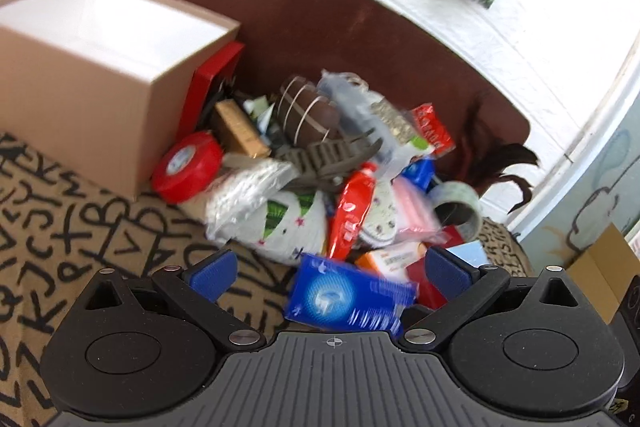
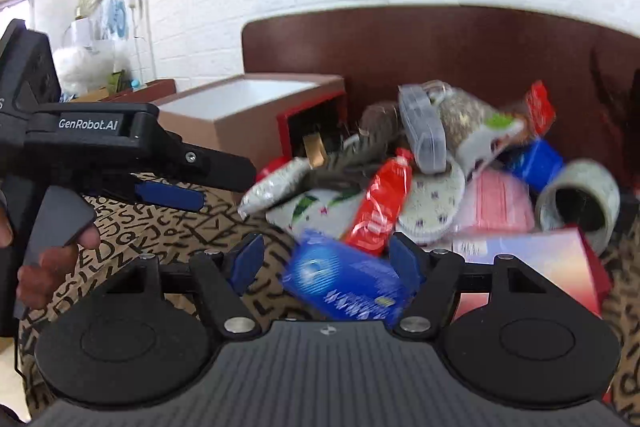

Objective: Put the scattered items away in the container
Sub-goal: 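Grasp the blue medicine box with the left gripper and pull it out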

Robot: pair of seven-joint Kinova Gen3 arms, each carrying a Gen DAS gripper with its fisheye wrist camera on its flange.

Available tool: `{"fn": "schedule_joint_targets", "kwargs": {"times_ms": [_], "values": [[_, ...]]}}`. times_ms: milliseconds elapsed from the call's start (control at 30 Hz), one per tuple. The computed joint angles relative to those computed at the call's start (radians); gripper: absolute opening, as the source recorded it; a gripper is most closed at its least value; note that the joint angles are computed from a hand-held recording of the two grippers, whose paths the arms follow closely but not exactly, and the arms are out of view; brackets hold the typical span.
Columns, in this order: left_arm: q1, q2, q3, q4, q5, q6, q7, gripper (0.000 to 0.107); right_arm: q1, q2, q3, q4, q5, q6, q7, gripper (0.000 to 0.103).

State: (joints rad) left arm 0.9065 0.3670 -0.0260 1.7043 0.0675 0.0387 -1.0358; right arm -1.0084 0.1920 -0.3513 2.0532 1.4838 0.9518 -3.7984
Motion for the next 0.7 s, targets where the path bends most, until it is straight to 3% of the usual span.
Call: {"fn": "schedule_joint_targets", "kwargs": {"times_ms": [100,233,433,533,600,700], "values": [[-0.028,0.018,0.036,-0.011,-0.019,0.014,-0.028,0.103,0.016,0.01,0.002,-0.007,-0.039,-0.05,0.001,0.073],[-0.069,0.052,0.087,-0.05,-0.04,0.064,-0.054,0.103,-0.027,0.06,0.011,-0.048,-0.079,0.013,0.07,0.078],[-0.133,0.108,0.154,-0.102,-0.036,0.088,-0.069,0.103,-0.034,0.08,0.044,-0.103,-0.148,0.031,0.156,0.082],[-0.201,0.152,0.234,-0.146,-0.032,0.105,-0.113,0.103,-0.025,0.105,0.066,-0.142,-0.213,0.025,0.226,0.085],[-0.264,0.191,0.316,-0.186,-0.02,0.142,-0.165,0.101,0.005,0.106,0.069,-0.157,-0.268,-0.029,0.262,0.084],[-0.29,0.235,0.355,-0.238,0.002,0.211,-0.229,0.091,-0.016,0.113,0.095,-0.168,-0.283,-0.053,0.292,0.086]]}}
